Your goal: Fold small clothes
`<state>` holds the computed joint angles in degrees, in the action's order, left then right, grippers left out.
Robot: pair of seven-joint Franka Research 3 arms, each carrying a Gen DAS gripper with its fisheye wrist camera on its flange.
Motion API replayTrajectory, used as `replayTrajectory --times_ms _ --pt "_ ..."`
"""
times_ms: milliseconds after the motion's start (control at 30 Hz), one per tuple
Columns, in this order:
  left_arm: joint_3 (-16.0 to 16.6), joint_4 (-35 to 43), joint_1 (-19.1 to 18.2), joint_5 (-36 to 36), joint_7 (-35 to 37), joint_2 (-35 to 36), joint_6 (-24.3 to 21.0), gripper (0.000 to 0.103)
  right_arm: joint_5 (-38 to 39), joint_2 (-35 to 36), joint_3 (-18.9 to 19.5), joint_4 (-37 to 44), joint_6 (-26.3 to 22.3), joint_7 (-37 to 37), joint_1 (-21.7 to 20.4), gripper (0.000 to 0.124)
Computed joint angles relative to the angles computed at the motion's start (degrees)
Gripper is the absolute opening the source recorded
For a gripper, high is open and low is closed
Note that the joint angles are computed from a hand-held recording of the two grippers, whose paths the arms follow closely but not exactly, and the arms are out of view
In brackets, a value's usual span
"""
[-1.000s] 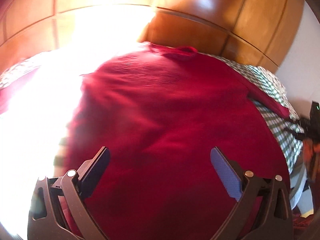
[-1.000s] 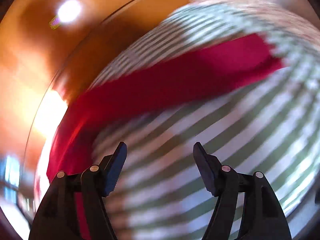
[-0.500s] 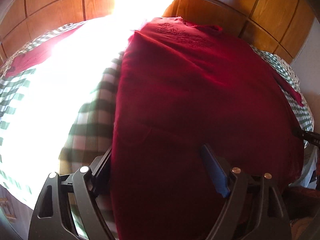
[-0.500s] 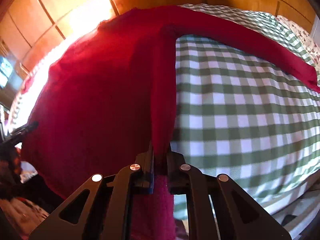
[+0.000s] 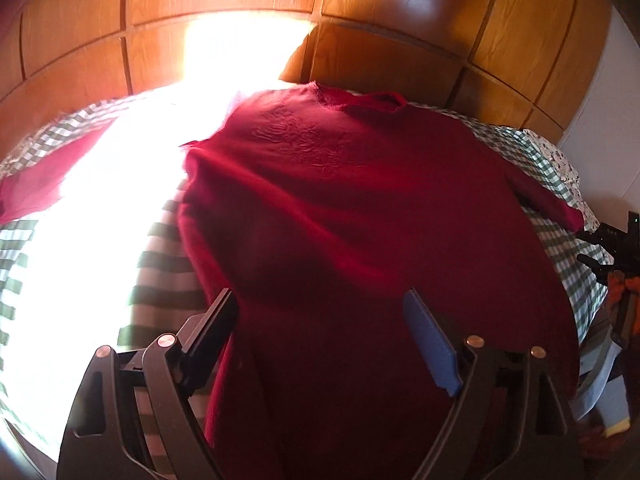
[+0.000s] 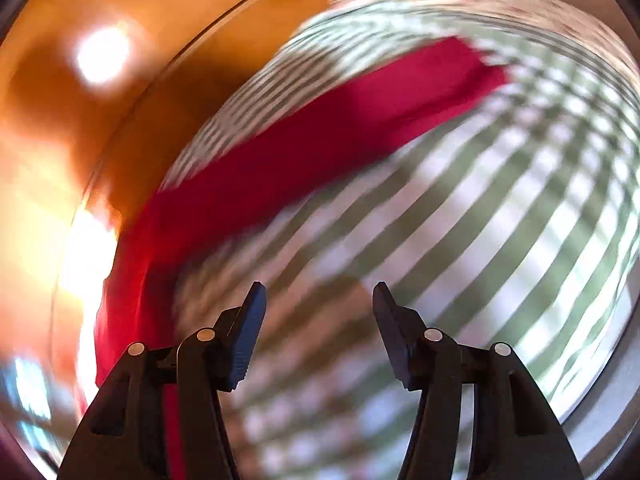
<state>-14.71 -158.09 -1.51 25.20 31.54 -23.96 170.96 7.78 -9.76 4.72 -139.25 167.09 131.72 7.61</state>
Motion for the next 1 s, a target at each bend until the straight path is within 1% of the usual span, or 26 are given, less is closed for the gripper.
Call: replayTrajectory --times_ms 33,67,133,167,200,233,267,300,333,367,400,433,467,500,600,633,667,733,767,800,833,900,1000 --pt "1.16 0.85 -0.85 -0.71 0.91 1.23 0.68 0.084 -1.57 1.39 0.24 0.70 1.56 4.94 -2.61 0.055" --pt "2.68 1.76 -2.29 -1.91 2.40 2.31 0.80 0.085 -2.22 2.46 -0.03 1.32 2.59 7.50 -3.76 0.055" --pt "3.14 3.32 -2.87 -2.84 3.71 3.54 -0.10 0.085 -6.69 4.75 -0.13 3.24 3.50 14.42 -6.47 0.055" --pt "3.56 3.79 -3.35 -3.33 4.64 3.94 -0.31 0.085 -8.24 5.69 -0.56 4.20 3.55 16.37 -6.78 0.054" --pt "3.73 4.15 -3.48 -3.63 5.27 4.26 -0.53 0.086 -11.44 7.06 -0.94 5.92 2.81 19.21 -7.34 0.053" --pt "3.71 4.13 -3.51 -3.84 5.63 4.10 -0.80 0.087 -14.19 8.21 -1.51 7.87 0.87 20.62 -7.15 0.043" --pt "3.48 4.87 -3.08 -3.73 5.78 4.92 -0.89 0.088 -14.24 9.12 -2.21 9.44 -0.55 19.60 -6.41 0.023" --pt "3.65 5.13 -3.04 -3.96 6.10 5.32 -0.95 0.088 -12.96 10.17 -2.81 11.16 -1.61 17.28 -5.56 0.014" --pt "3.43 5.28 -3.11 -4.27 5.91 5.23 -1.32 0.088 -13.34 10.55 -3.21 12.62 -2.58 15.88 -4.60 0.007" --pt "4.66 5.05 -3.64 -5.19 6.98 5.45 -0.79 0.088 -15.73 10.83 -3.69 13.98 -2.94 15.54 -3.62 0.007" --pt "5.96 4.87 -4.40 -6.51 8.20 5.69 -0.20 0.088 -16.69 11.01 -3.73 15.67 -2.63 13.13 -2.54 0.007" --pt "6.87 4.86 -5.09 -7.91 9.10 5.93 0.31 0.088 -15.83 11.18 -3.60 17.09 -2.19 9.94 -1.56 0.007" --pt "6.65 5.32 -5.29 -8.86 9.01 6.44 0.63 0.088 -15.49 10.91 -3.52 17.70 -1.75 7.51 -0.67 0.007" --pt "7.65 5.35 -6.15 -10.37 10.01 6.87 1.42 0.088 -15.12 11.30 -3.22 19.40 -1.54 4.54 0.28 0.007" --pt "10.96 5.26 -9.08 -15.52 13.73 7.68 4.30 0.088 -10.37 14.00 -1.11 26.24 -1.01 -6.59 3.78 0.007" --pt "10.63 5.41 -8.81 -16.05 13.96 8.10 5.44 0.088 -7.22 15.31 -0.14 28.58 -0.91 -10.89 4.78 0.007" --pt "9.60 5.10 -7.85 -15.87 13.60 8.09 6.46 0.088 -4.65 16.63 0.63 30.69 -1.09 -14.27 5.59 0.007" --pt "10.11 5.48 -7.80 -16.38 14.55 8.65 7.93 0.087 0.27 19.97 3.01 35.77 -2.14 -21.37 7.23 0.007" --pt "9.63 4.98 -7.77 -16.66 14.27 7.65 8.07 0.087 2.60 21.89 4.44 38.48 -2.85 -24.85 7.94 0.007" --pt "10.46 4.97 -8.44 -17.18 14.86 7.83 9.08 0.087 5.21 24.23 6.34 41.61 -3.81 -28.75 8.58 0.007" --pt "10.49 5.07 -8.61 -17.48 14.87 8.09 9.79 0.087 6.49 25.77 7.40 43.63 -4.71 -31.40 9.44 0.007" --pt "15.09 5.29 -12.64 -19.97 16.95 8.92 11.19 0.086 6.90 28.96 7.82 47.63 -6.77 -33.80 12.06 0.007" --pt "23.25 5.24 -20.11 -24.42 20.26 9.51 13.00 0.086 9.02 36.09 10.07 56.30 -12.49 -39.81 15.22 0.007"
